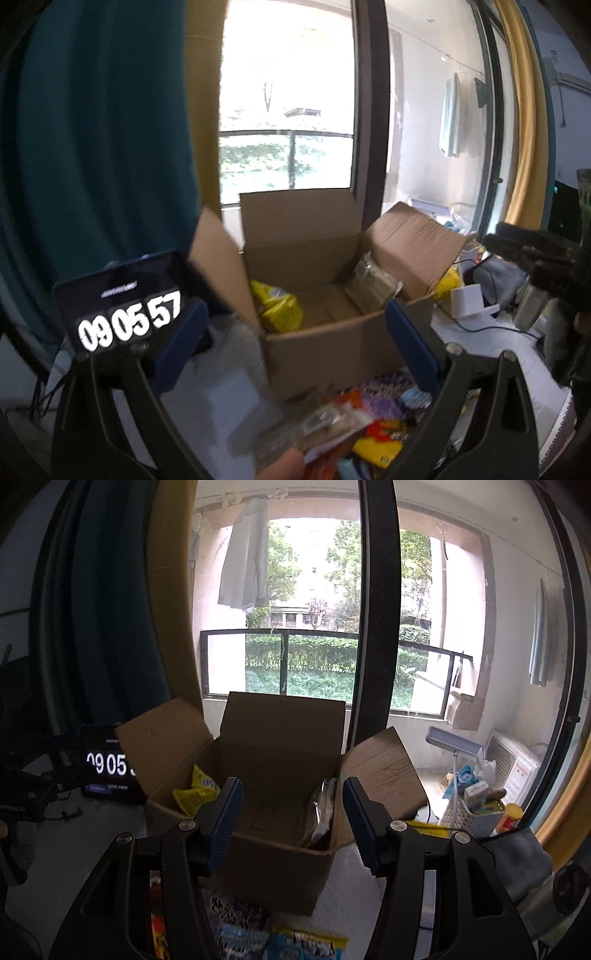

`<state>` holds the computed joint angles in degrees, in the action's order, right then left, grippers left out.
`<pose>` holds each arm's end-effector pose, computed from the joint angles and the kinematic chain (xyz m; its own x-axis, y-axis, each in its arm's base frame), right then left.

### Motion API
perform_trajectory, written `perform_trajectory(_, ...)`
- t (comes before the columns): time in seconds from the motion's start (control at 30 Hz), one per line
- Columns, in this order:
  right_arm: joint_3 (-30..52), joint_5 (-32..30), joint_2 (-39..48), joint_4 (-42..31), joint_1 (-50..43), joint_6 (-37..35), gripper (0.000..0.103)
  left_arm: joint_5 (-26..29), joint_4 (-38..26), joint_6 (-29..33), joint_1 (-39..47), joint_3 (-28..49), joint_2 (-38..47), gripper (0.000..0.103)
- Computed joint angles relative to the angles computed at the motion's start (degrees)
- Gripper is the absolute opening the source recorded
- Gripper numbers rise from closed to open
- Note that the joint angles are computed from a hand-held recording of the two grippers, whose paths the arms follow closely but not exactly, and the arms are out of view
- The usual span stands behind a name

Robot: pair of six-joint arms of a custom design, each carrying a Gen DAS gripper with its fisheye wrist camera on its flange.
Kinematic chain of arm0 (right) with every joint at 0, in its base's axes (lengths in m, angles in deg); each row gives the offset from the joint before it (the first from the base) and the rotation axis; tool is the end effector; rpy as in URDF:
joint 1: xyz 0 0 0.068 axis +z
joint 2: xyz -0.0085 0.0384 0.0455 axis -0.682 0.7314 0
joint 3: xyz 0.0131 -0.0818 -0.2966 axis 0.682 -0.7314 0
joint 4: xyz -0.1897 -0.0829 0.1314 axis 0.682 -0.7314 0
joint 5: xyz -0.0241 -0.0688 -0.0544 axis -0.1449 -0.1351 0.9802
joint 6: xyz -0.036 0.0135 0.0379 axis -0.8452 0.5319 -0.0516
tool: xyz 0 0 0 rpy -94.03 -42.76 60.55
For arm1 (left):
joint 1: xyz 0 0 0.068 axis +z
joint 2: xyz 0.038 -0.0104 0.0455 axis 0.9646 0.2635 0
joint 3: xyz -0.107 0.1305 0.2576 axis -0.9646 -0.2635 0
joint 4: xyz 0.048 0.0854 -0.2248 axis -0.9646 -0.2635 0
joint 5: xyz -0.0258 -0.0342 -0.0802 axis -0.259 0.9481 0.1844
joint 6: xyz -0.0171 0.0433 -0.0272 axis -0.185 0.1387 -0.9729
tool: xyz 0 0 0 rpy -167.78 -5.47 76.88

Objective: Organize snacks
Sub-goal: 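Carry the clear biscuit pack with the right gripper into the cardboard box and release, then grasp the blue cartoon-face bag with the right gripper while the left grasps a clear biscuit pack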

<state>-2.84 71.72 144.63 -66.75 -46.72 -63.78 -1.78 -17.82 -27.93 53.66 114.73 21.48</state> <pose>0.2220 -0.0125 0.3338 -0.3862 -0.0720 -0.9196 -0.0238 0.9974 -0.0681 0.2770 -0.1110 0.3062 -0.3923 0.1630 -0.9053 0.4554 0.8895 -0.0372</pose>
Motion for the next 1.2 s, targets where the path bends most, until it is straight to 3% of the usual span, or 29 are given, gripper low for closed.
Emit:
perform_trajectory(0.23,-6.0,-3.1,-7.8,-3.5,-3.7,-2.5,0.06,2.6,2.4,1.1,5.2,-13.5,-6.9,0.097)
perform_trajectory(0.5,-11.7,-10.4,-9.5,-3.8,-13.6,-4.9,0.06,3.9,2.9,6.2,10.2,-21.7,-8.6,0.097)
perform_trajectory(0.63,-15.7,-14.9,-8.4,-1.6,-19.2,-4.6,0.06,9.3,3.9,7.5,13.5,-24.5,-7.2,0.097)
perform_trajectory(0.77,-19.3,-17.8,-5.9,0.5,-22.6,-3.1,0.06,8.8,5.9,9.0,12.9,-25.3,-3.2,0.097)
perform_trajectory(0.97,-23.0,-17.2,-1.8,4.3,-22.9,-1.1,0.06,3.5,10.7,10.4,8.8,-23.5,5.0,0.097)
perform_trajectory(1.1,-23.9,-16.8,1.3,6.5,-22.8,-0.1,0.06,3.3,12.0,11.8,6.5,-21.3,9.8,0.097)
perform_trajectory(1.2,-24.5,-15.9,4.6,8.5,-22.5,0.9,0.06,1.5,13.2,12.9,4.4,-20.1,12.1,0.086)
